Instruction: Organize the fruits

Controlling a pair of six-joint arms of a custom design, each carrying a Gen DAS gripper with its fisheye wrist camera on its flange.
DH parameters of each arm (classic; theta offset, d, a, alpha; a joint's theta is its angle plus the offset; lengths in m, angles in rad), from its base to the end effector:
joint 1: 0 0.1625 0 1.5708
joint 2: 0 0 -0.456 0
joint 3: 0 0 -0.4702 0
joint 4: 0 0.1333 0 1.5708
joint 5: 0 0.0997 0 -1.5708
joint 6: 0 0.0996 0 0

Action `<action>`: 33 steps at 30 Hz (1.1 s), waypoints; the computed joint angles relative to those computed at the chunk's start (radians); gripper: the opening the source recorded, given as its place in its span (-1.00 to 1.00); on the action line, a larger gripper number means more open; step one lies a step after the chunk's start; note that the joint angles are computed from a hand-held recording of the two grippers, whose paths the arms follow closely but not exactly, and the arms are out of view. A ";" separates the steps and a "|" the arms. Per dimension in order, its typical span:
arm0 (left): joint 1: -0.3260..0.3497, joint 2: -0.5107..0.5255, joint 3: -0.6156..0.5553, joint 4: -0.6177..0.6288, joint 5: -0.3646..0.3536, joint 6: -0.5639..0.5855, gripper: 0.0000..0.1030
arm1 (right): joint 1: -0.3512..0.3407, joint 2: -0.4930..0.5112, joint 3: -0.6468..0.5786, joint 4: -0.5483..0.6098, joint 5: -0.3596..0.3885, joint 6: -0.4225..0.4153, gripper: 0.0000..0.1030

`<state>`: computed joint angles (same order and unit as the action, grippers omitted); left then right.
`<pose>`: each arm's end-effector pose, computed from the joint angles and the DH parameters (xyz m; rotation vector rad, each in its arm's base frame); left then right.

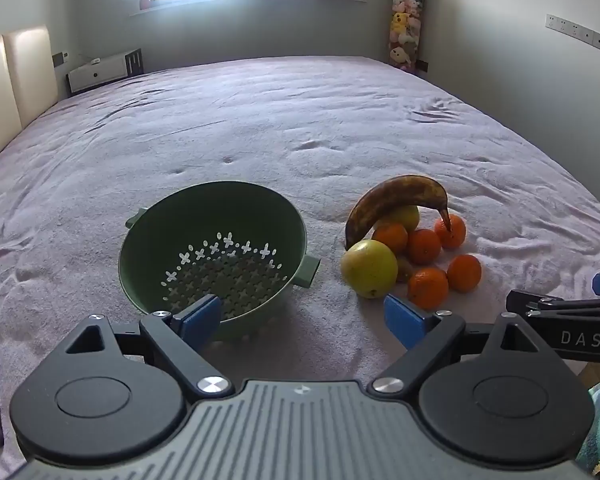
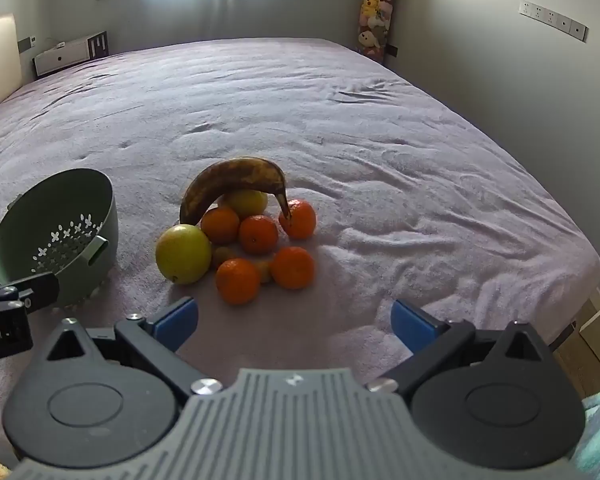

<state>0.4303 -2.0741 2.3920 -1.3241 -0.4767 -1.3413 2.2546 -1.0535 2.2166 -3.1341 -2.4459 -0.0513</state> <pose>-0.1678 -0.3211 0.3230 0.1577 2.1142 -1.0068 0.3780 -0.3739 0.1072 0.6261 -2.2364 0.7820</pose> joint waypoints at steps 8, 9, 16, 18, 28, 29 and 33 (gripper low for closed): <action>0.007 -0.021 0.005 -0.001 -0.008 0.012 1.00 | -0.001 0.015 -0.004 0.005 -0.001 -0.010 0.93; 0.008 -0.019 0.005 -0.002 -0.008 0.012 1.00 | -0.010 0.009 -0.005 0.011 0.009 -0.013 0.93; 0.003 -0.014 0.002 0.034 -0.009 -0.027 1.00 | -0.014 0.018 -0.012 0.038 0.019 0.000 0.93; 0.005 -0.014 0.001 0.032 -0.010 -0.021 1.00 | -0.014 0.025 -0.015 0.040 0.021 -0.004 0.93; 0.006 -0.012 -0.002 0.037 -0.015 -0.020 1.00 | -0.021 0.021 -0.016 0.061 0.033 0.010 0.93; 0.007 -0.012 -0.002 0.037 -0.015 -0.021 1.00 | -0.020 0.022 -0.017 0.060 0.033 0.007 0.93; 0.006 -0.011 -0.002 0.037 -0.015 -0.024 1.00 | -0.019 0.021 -0.017 0.070 0.041 0.009 0.93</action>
